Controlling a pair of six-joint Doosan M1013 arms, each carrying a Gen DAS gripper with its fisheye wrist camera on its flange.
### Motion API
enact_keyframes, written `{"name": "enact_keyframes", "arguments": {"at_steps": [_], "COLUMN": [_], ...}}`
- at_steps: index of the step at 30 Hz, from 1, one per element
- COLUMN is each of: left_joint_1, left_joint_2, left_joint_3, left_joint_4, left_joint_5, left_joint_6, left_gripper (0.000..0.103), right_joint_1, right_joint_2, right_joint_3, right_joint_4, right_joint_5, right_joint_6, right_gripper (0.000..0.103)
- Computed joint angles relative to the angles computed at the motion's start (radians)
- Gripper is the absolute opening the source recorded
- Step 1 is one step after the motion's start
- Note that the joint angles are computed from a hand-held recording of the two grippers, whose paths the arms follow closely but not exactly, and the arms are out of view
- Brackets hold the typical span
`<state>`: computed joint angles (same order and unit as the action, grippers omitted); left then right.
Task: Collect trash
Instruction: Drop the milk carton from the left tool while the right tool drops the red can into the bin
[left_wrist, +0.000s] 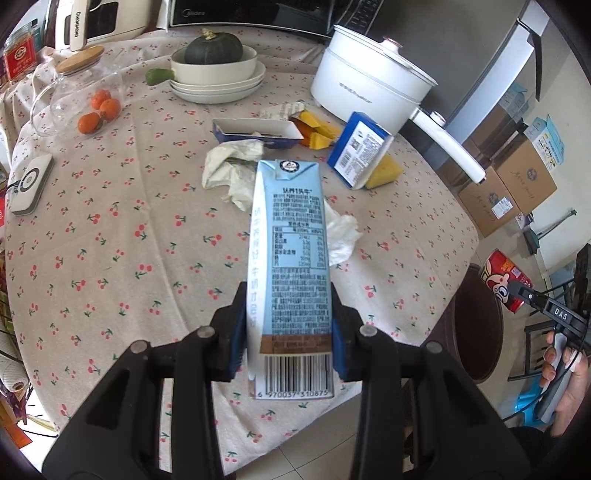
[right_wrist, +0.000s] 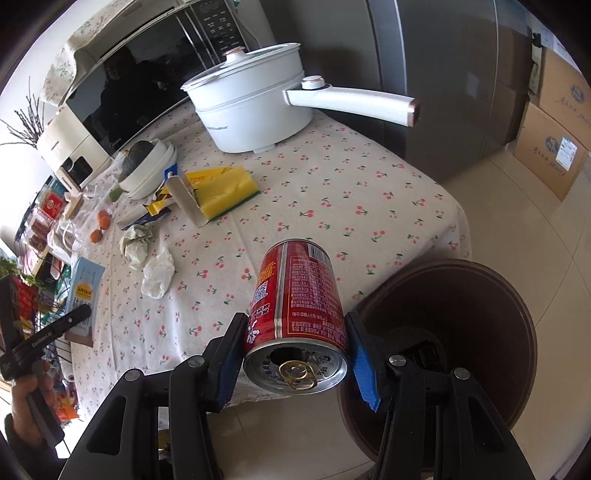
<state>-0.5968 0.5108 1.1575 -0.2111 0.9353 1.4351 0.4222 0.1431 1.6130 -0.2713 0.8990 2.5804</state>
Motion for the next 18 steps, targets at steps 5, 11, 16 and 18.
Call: {"name": "enact_keyframes", "arguments": {"at_steps": [5, 11, 16, 18], "left_joint_1": [-0.035, -0.097, -0.157, -0.178], "left_joint_2": [0.018, 0.066, 0.116, 0.135], "left_joint_3": [-0.032, -0.103, -0.165, -0.187], "left_joint_4": [-0.049, -0.112, -0.157, -0.183], "left_joint_5": [0.025, 0.062, 0.107, 0.127], "left_joint_6": [0.065, 0.142, 0.203, 0.226], "left_gripper": [0.039, 0.039, 0.039, 0.039], "right_joint_1": [-0.018, -0.048, -0.064, -0.072], "right_joint_2": [-0.044, -0.102, -0.148, -0.167], "right_joint_3": [0.056, 0.133, 0.19, 0.213], "right_joint_4": [-0.027, -0.029, -0.033, -0.032], "right_joint_5": [0.019, 0.031, 0.045, 0.049], "right_joint_6": [0.052, 0.113, 0.144, 0.152], "right_gripper": [0.053, 0.053, 0.053, 0.054]}}
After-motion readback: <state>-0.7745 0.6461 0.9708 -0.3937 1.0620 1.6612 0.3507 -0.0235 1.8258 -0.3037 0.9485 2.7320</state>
